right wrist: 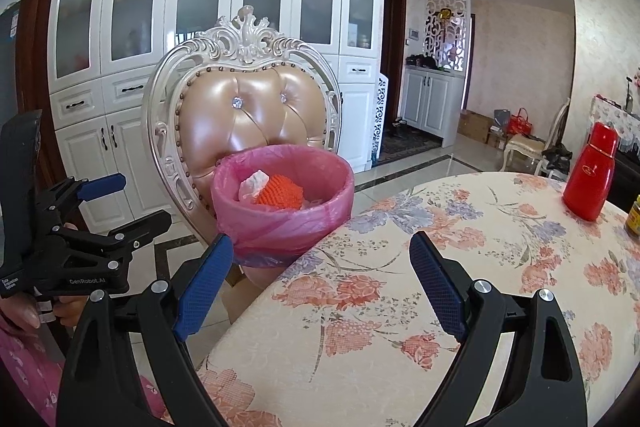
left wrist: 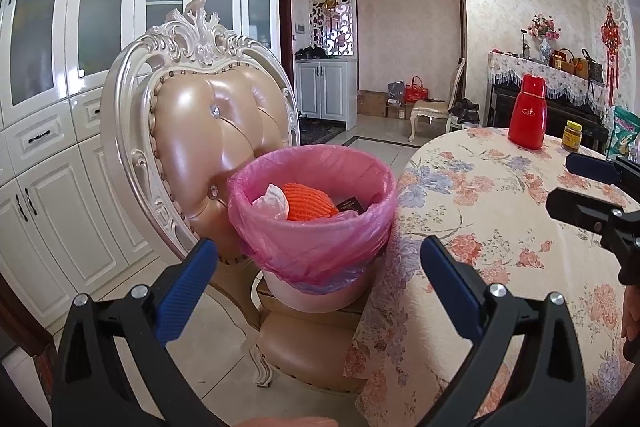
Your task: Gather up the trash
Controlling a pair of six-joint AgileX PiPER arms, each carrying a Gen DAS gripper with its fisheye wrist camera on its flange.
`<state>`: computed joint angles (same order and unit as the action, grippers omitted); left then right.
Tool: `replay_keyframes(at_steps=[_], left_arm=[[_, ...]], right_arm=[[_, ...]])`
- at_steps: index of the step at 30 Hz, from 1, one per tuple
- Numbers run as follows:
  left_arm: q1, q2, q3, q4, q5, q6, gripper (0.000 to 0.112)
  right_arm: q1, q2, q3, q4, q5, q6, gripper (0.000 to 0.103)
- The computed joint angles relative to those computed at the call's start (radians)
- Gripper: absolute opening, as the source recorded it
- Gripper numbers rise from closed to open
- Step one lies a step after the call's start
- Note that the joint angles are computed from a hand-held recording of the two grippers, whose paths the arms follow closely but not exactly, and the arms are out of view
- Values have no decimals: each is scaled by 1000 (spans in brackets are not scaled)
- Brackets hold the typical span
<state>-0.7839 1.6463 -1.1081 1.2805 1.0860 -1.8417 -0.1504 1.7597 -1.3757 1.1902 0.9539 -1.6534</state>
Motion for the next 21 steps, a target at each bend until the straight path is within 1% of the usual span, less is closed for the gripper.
replay_keyframes(at_steps=[21], left_arm=[[-5,-17,13,-9,11,-6,98]], right_arm=[[2,-14,13,-5,5,-13,85]])
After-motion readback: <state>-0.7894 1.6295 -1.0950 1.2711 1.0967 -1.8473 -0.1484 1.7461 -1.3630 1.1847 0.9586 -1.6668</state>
